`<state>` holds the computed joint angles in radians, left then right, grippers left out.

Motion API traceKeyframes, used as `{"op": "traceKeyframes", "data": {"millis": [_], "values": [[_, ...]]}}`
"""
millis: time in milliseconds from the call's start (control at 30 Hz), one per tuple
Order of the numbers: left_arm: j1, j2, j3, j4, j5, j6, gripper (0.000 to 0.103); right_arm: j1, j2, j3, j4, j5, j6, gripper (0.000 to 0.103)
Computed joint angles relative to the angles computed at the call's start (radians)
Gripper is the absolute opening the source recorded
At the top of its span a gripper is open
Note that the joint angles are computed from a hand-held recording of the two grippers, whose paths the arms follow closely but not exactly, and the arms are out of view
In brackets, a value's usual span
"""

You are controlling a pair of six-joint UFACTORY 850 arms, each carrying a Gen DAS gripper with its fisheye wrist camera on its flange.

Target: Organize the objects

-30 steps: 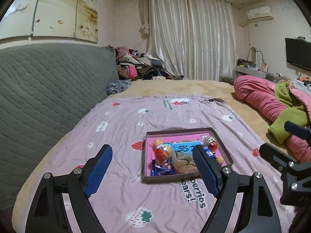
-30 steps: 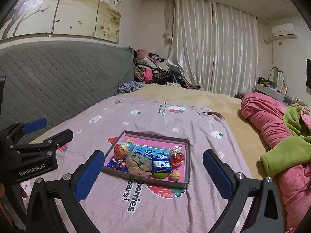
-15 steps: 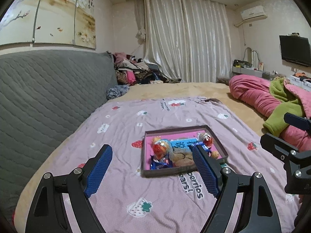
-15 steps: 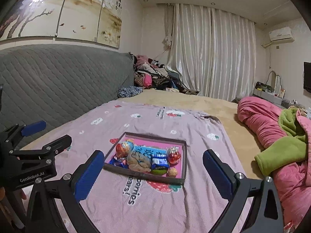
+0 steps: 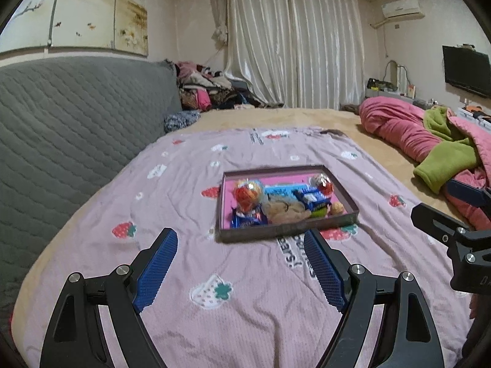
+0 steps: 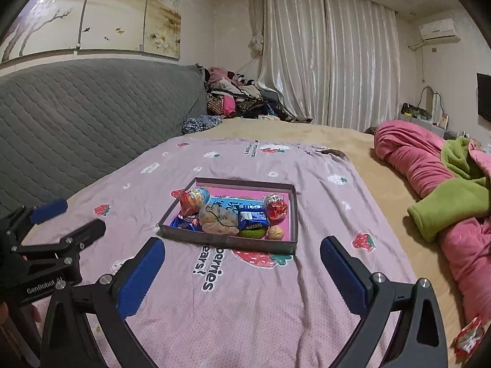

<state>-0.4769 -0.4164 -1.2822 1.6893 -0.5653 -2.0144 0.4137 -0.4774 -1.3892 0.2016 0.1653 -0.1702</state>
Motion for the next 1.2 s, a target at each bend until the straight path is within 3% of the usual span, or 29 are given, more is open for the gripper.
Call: {"op": "traceKeyframes", "data": {"millis": [267,400,667,867,967,1200], "values": [[-0.009,0.001,0.034,0.054,0.001,-0.091,0.085,0.007,-0.010,0.028,0.144,0.010,-0.139,0.102],[-0.012,-0.007,0.045,0.071,-0.002,-0.117,0.085,0.010,-0.012,0.037,0.098,0.002,-0.096,0.102],[-0.005,-0.030,0.051,0.113,0.024,-0.184,0.085,0.019,-0.044,0.042,0.216,0.013,-0.219,0.102],[0.002,-0.045,0.051,0.142,0.027,-0.218,0.085,0.007,-0.061,0.038,0.081,0.015,-0.051,0.102],[0.006,-0.054,0.048,0.150,0.033,-0.223,0.085,0.005,-0.062,0.044,0.072,0.034,-0.038,0.102],[0.008,-0.083,0.035,0.146,0.036,-0.219,0.085,-0.005,-0.105,0.005,0.063,-0.024,-0.032,0.102]]}}
